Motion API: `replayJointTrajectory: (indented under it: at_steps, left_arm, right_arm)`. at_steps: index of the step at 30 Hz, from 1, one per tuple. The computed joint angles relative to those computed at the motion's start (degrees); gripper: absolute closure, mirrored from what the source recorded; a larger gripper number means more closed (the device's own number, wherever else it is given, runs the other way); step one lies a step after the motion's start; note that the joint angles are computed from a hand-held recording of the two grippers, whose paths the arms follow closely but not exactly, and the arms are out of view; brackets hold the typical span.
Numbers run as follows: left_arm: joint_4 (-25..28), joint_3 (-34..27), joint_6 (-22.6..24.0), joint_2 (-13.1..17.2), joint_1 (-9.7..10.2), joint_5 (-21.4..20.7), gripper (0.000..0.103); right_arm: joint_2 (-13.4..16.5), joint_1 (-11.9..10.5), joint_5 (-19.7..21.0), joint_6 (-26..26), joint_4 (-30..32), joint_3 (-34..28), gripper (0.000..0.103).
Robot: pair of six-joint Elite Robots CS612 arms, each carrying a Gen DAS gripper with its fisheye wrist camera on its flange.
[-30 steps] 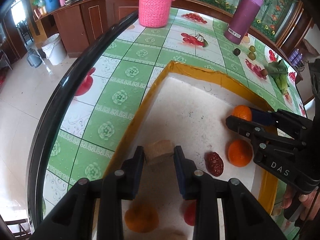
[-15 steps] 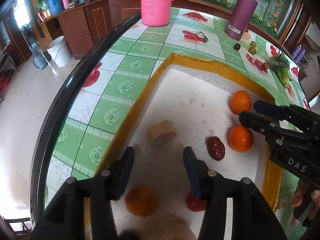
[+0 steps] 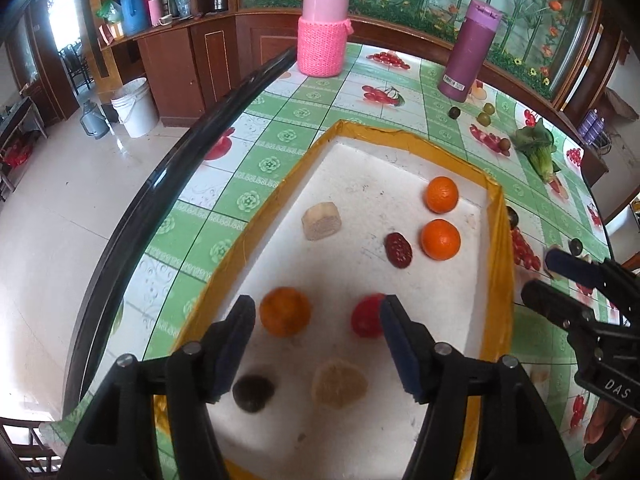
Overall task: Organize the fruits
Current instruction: 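Move both grippers back over the items on the tablecloth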
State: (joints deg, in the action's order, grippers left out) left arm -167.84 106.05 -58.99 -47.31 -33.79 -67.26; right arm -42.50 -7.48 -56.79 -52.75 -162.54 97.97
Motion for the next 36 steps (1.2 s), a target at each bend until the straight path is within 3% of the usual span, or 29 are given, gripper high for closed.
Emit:
replayJointTrajectory:
  at_steps: [10, 22, 31, 36]
  left_arm:
    - [-0.2, 1.3, -1.2, -1.7, -3.18, 2.9, 0.030]
    - [1.6, -1.7, 2.4, -0.9, -6.23, 1.5, 0.029]
    - [3.2, -3.8, 4.0, 0.2, -7.31, -1.3, 0.028]
    - [3.5, -5.8, 7.2, 1.3, -7.97, -3.4, 0.028]
  right_arm:
    - [-2.0, -4.6, 0.4, 0.5, -0.5, 3.9, 0.047]
    - [-2.0, -9.9, 0.1, 2.7, -0.9, 4.5, 0.047]
    - [-1.5, -11.8, 0.4, 2.9, 0.2, 3.6, 0.046]
    - [-1.3, -12.2, 0.3, 3.1, 1.0, 2.8, 0.046]
